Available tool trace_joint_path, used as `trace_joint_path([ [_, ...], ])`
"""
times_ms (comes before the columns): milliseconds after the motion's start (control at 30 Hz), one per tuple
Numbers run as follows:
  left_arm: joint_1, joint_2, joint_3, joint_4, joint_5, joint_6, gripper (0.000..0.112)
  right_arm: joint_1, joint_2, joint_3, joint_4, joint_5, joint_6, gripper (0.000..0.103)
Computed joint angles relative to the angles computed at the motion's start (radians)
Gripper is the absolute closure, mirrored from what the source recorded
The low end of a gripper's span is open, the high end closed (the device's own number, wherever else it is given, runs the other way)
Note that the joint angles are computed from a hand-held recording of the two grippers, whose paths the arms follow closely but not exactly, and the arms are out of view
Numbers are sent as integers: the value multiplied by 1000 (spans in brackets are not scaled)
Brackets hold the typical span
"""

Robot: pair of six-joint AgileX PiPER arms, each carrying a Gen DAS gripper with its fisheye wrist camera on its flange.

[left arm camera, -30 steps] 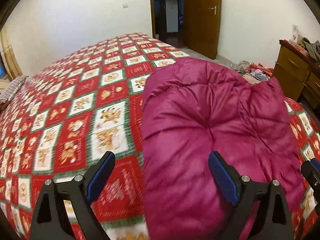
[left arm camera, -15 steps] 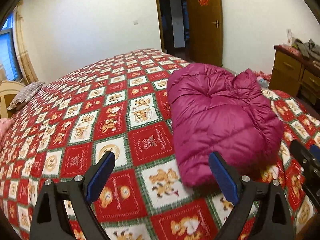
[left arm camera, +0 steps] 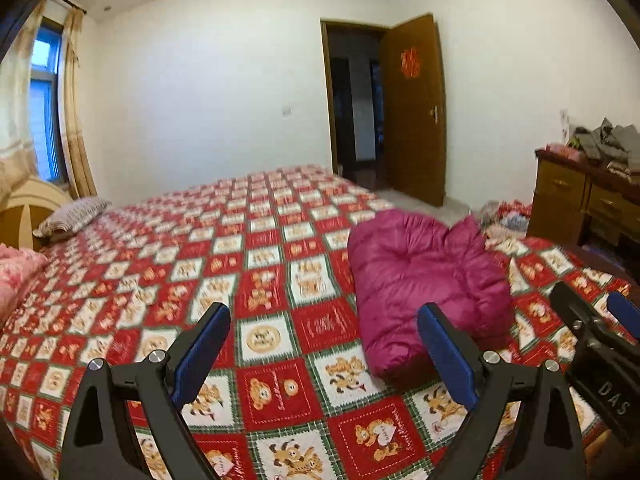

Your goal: Fold large clothes

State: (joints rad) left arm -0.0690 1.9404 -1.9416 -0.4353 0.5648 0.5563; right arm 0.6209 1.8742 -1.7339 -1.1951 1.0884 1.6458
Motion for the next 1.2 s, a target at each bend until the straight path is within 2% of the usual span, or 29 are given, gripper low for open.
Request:
trace_joint_path([
  [100, 14, -61, 56, -73, -30, 48, 17, 26, -15, -7, -40, 25, 3, 3],
  [300, 43, -115, 95, -168, -29, 110, 16, 62, -39, 1, -109, 65, 34, 3],
  [500, 35, -154, 142, -165, -91, 127, 16, 67, -49, 15, -130, 65, 53, 3],
  [867, 51, -177, 157, -231, -83, 176, 16, 69, -56, 25, -155, 76, 64, 3],
  [1067, 49, -180, 156, -197, -88, 145, 15, 65, -56, 27, -161, 74, 71, 3],
  [1200, 26, -183, 161, -71, -133, 39, 15, 73, -51, 29, -165, 86, 81, 3],
])
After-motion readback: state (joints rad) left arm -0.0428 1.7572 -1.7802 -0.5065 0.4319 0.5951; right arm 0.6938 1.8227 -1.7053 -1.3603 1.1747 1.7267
